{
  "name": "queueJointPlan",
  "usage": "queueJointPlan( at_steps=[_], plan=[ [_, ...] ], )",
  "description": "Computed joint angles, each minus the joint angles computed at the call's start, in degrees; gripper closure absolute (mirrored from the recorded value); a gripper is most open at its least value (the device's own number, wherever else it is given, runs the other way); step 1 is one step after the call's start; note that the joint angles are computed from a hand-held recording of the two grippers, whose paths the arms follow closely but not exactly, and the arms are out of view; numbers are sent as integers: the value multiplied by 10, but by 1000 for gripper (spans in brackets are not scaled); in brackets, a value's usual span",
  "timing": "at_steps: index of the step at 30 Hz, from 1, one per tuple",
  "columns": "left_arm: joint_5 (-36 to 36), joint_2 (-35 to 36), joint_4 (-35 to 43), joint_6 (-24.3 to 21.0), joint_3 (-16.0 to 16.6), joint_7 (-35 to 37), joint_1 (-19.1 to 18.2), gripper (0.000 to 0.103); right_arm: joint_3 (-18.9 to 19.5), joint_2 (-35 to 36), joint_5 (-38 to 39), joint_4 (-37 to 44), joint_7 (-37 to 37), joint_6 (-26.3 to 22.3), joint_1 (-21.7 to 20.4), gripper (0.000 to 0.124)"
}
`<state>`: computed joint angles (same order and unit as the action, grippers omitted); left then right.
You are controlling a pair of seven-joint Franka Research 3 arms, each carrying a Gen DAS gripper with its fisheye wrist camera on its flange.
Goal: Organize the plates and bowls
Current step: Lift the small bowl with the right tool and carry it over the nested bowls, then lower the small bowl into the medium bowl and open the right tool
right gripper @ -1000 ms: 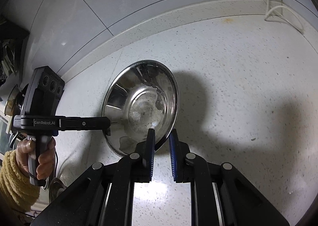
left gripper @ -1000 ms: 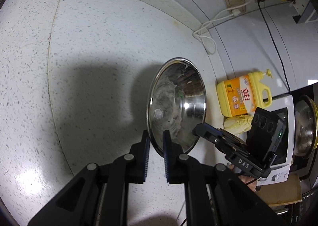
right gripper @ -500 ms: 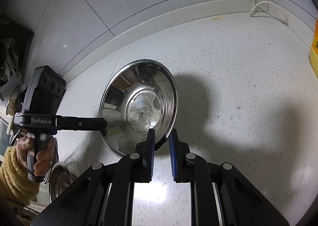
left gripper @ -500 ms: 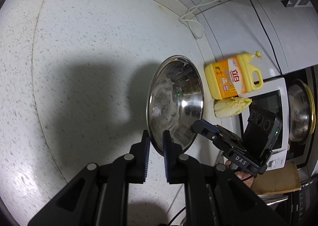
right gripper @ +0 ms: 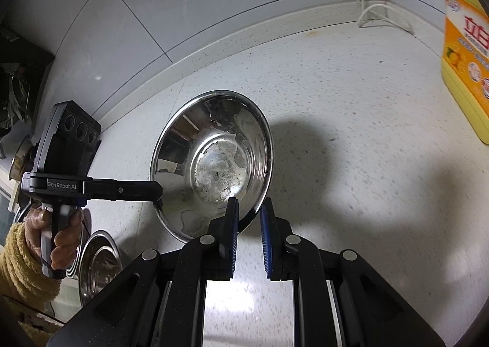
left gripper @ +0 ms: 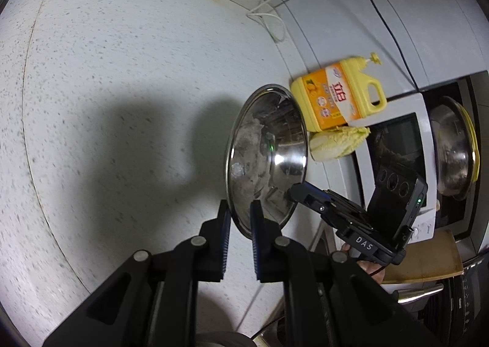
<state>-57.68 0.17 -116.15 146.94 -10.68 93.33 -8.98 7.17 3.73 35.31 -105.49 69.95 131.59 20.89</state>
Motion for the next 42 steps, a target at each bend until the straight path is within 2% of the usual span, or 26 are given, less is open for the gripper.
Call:
queueJointPlan(
  at_steps=[9,18,23,27,31,37,42],
  plan=[
    [-26,-52,-41,12,-2,2,-30,92,-5,-56,-6,-47,16,1,2,111],
    [-27,-168,-131,58,13,-29,-96,92,-11,-131,-7,-87,19,-24,8,111],
    [28,-272,-213,84,7,-104,-118,92,-12,-163,13,-98,9,-35,22,111],
    [100,-374,-283,70,-2,-191,-108,92,-4,-177,30,-105,7,-49,40,111],
    [146,-442,-339,42,4,-254,-116,92,2,-174,47,-108,1,-64,58,111],
    [202,-474,-390,17,25,-323,-131,92,15,-147,43,-118,23,-93,71,111],
    [259,-476,-399,8,37,-363,-138,92,23,-128,21,-112,39,-104,77,110]
  ],
)
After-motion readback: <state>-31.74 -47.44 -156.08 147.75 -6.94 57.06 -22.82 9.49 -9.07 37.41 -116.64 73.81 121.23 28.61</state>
